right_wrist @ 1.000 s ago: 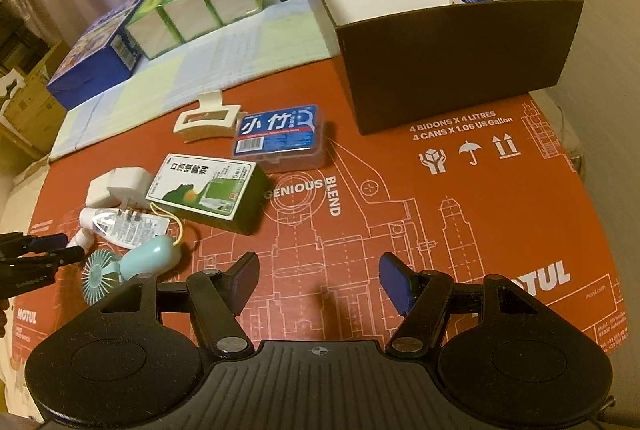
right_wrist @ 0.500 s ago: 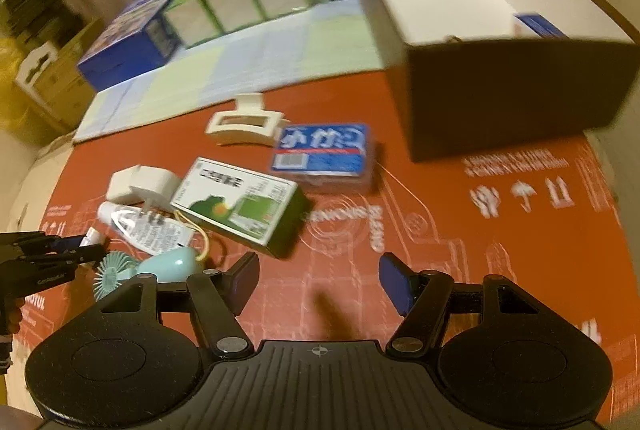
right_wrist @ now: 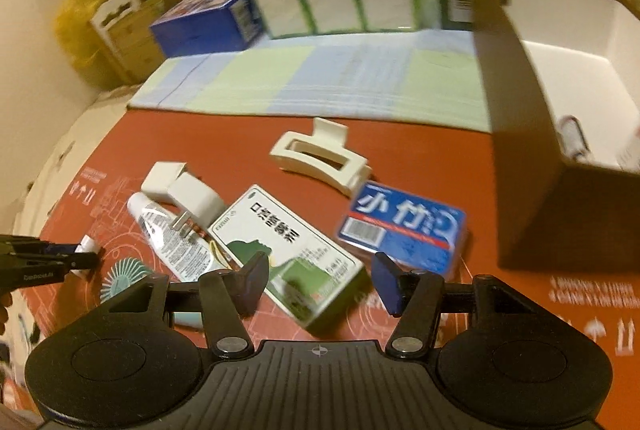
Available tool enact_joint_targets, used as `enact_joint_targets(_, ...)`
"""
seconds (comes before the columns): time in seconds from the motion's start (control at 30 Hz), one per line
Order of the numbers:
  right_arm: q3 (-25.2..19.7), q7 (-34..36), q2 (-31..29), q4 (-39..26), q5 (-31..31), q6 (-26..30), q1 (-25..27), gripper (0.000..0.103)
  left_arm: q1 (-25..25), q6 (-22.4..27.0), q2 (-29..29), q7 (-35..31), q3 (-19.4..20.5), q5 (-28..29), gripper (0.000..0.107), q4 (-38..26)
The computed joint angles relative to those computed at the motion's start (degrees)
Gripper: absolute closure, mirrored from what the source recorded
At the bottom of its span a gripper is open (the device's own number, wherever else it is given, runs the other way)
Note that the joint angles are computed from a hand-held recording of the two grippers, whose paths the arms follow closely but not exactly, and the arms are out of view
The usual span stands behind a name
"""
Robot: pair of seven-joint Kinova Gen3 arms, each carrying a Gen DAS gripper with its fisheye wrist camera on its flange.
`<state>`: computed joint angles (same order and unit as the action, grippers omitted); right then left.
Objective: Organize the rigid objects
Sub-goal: 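Grasp the white pill bottle with the left tool, then grasp the green-and-white spray box with the right tool while the left tool holds the pill bottle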
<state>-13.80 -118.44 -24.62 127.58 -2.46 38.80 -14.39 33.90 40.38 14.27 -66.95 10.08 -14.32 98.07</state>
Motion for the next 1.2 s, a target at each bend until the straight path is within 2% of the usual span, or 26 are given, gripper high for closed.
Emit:
enact_joint_targets(0.27, 6.36, 13.94, 3.01, 1.57, -2.29, -4.48, -6.08, 0.048, 3.15, 1.74, -0.81, 9.48, -0.71, -3.98, 0.084, 0.73)
enact_joint_targets(0.43, 9.49, 24.21, 3.71, 1.4, -6.01, -2.25, -8.9, 0.048, 4.24, 2.48, -0.96, 13.43, -0.33, -5.94, 0.084, 0.99)
enact_joint_targets(0.53, 9.28, 27.6, 3.82, 1.02, -7.83, -0.36, -8.66, 0.048, 4.8, 2.76, -0.94, 15.21, -0.13, -7.07, 0.084, 1.06)
enact_joint_targets(0.67, 6.22, 28.15, 4.21, 0.73, -7.84, 0.6, -7.24, 0.048, 5.25, 3.23, -0.71, 16.62, 0.11, -7.95, 0.084, 0.78)
enact_joint_targets(0.8, 1.72, 23.36, 4.61, 0.57, -4.85, 1.07, -4.84, 0.05, 5.39, 3.53, -0.65, 16.95, 0.47, -8.02, 0.084, 0.62)
enact_joint_targets(0.9, 2.08, 22.64, 3.56, 0.54, -4.71, 3.14, -5.27, 0.05, 5.43, 3.55, -0.97, 16.56, 0.89, -7.51, 0.084, 0.92)
enact_joint_targets(1.1, 3.94, 22.41, 1.47, -0.91, -6.62, 10.91, -5.39, 0.05, 4.87, 3.07, -1.88, 13.73, 2.15, -4.64, 0.084, 1.75)
enact_joint_targets(1.2, 2.53, 20.85, 1.29, -1.03, -6.35, 10.98, -4.58, 0.049, 4.69, 3.28, -1.44, 12.41, 2.34, -3.7, 0.084, 1.2)
